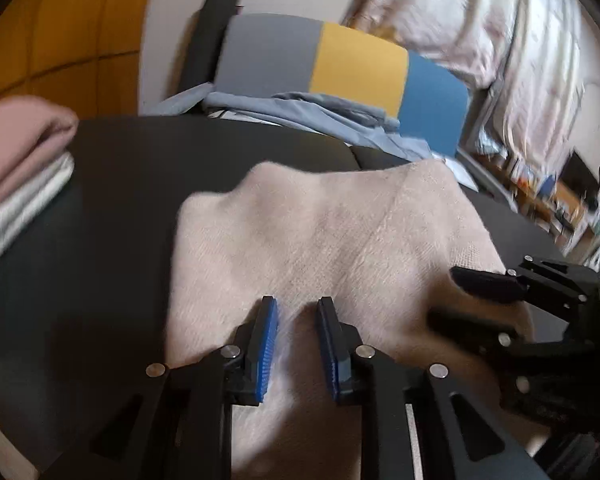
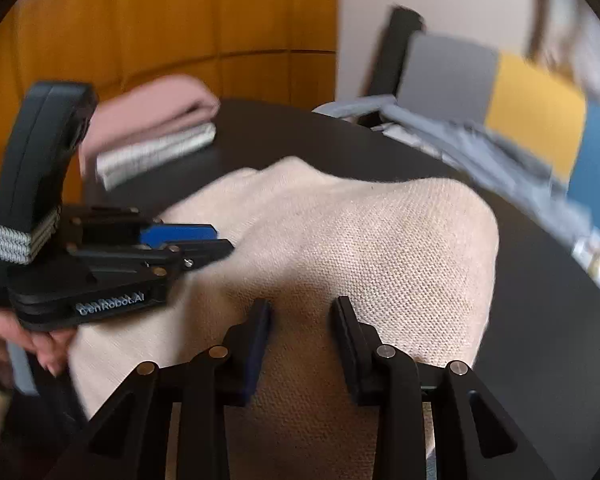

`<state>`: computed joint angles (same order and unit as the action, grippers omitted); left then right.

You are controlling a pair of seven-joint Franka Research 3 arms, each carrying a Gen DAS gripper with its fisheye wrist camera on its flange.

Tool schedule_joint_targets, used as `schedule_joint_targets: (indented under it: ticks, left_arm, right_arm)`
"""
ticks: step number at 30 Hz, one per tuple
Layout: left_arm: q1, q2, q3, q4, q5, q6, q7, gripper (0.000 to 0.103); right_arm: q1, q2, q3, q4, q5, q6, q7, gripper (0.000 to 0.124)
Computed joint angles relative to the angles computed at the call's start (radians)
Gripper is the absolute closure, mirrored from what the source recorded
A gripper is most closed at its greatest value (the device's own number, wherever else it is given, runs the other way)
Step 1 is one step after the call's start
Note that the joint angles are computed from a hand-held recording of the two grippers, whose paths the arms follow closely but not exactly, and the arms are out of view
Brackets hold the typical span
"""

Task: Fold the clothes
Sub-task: 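Grasp the folded beige sweater edge with both tools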

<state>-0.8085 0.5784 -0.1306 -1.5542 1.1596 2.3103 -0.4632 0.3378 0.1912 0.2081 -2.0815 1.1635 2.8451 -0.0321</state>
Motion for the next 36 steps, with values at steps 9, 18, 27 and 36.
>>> schedule_joint_targets:
  ticks: [9, 18, 27, 36]
  left_arm:
    - [-0.024, -0.128, -0.004, -0.175, 0.141, 0.074, -0.261, 0.081]
    - [0.174, -0.260, -0.057, -0.383, 0.190, 0.308, -0.585, 0.065]
    - [0.223, -0.207, -0.024, -0.358, 0.248, 0.502, -0.609, 0.043]
    - [0.252, -0.191, -0.048, -0.348, 0.378, 0.514, -0.676, 0.061]
  right_arm:
    - [-0.068, -0.074, -0.050, -0.017, 0.160, -0.235, 0.037, 0.064]
    - [-0.160, 0.004, -0.149, 0.072, 0.098, -0.486, 0.522, 0.054]
    - [-0.261, 0.174, -0.107, 0.221, 0.028, -0.740, 0.759, 0.053]
    - [-0.249, 0.189, -0.087, 0.241, -0.014, -0.722, 0.772, 0.062]
